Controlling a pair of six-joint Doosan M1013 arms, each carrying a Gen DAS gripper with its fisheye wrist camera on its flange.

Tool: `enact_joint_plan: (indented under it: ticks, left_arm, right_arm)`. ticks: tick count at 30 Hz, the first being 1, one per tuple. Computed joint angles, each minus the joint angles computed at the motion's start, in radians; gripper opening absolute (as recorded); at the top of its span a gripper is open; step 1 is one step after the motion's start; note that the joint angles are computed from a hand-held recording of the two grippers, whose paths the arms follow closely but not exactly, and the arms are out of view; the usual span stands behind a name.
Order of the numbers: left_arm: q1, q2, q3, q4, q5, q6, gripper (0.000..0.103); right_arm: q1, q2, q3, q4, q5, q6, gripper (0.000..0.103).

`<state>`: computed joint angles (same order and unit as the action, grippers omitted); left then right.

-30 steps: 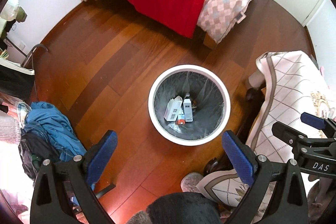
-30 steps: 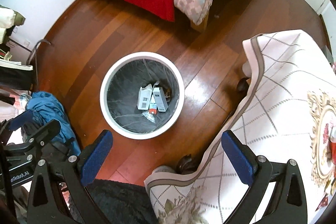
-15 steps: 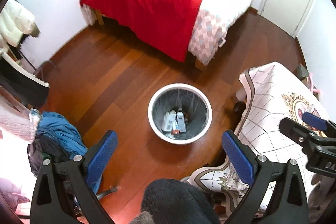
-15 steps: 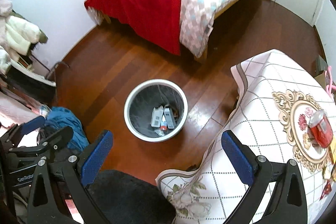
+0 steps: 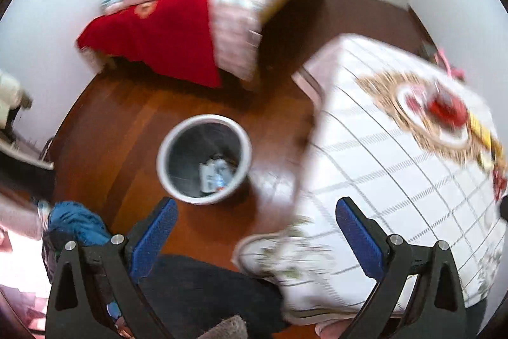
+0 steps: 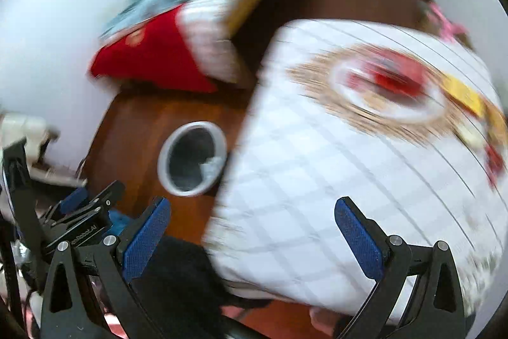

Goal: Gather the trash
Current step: 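Move both open tools back toward the table, then grasp the red Coca-Cola can with left tool while right tool grasps red wrapper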

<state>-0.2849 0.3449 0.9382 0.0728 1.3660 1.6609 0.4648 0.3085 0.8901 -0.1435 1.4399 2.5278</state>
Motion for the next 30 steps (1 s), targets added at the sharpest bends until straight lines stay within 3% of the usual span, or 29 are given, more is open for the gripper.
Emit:
enact_joint_plan:
  ticks: [4,10,12,16,20,23,29,30]
  left_arm:
    - [-0.098,0.024,0.024,0.023,0.015,0.006,0.102]
    - [-0.216,0.080,-0.012,0.048,0.015,0.111,0.102]
    - [-0.247,0.089,-0.022,0.066,-0.022,0.209,0.102]
    - [-0.314,0.126,-0.070,0.126,-0.148,0.522,0.102]
    - [-0.337,0.192,-0.175,0.109,-0.165,0.828,0.102]
    - [-0.349,0.251,-0.265,0.095,-0.117,1.022,0.102]
    - [-0.372,0.413,-0.508,0.136,0.115,1.165,0.102]
    - [-0.375,0.419,-0.510,0.141,0.124,1.171,0.102]
  right_arm:
    - [-0.059,-0.141,0.214,-0.049,0.024,0.128,0.103]
    - [-0.196,-0.269,0.401,-0.082,0.075,0.176,0.098]
    - [-0.256,-0.294,0.447,-0.071,0.079,0.151,0.098]
    - [-0.341,-0.293,0.474,-0.017,0.074,0.096,0.098]
    - [-0.394,-0.280,0.484,0.037,0.079,0.040,0.098]
    - [-0.422,-0.271,0.488,0.068,0.069,0.028,0.098]
    - [-0.458,-0.239,0.477,0.109,0.079,0.001,0.098]
    - [-0.462,-0.235,0.476,0.115,0.081,-0.003,0.098]
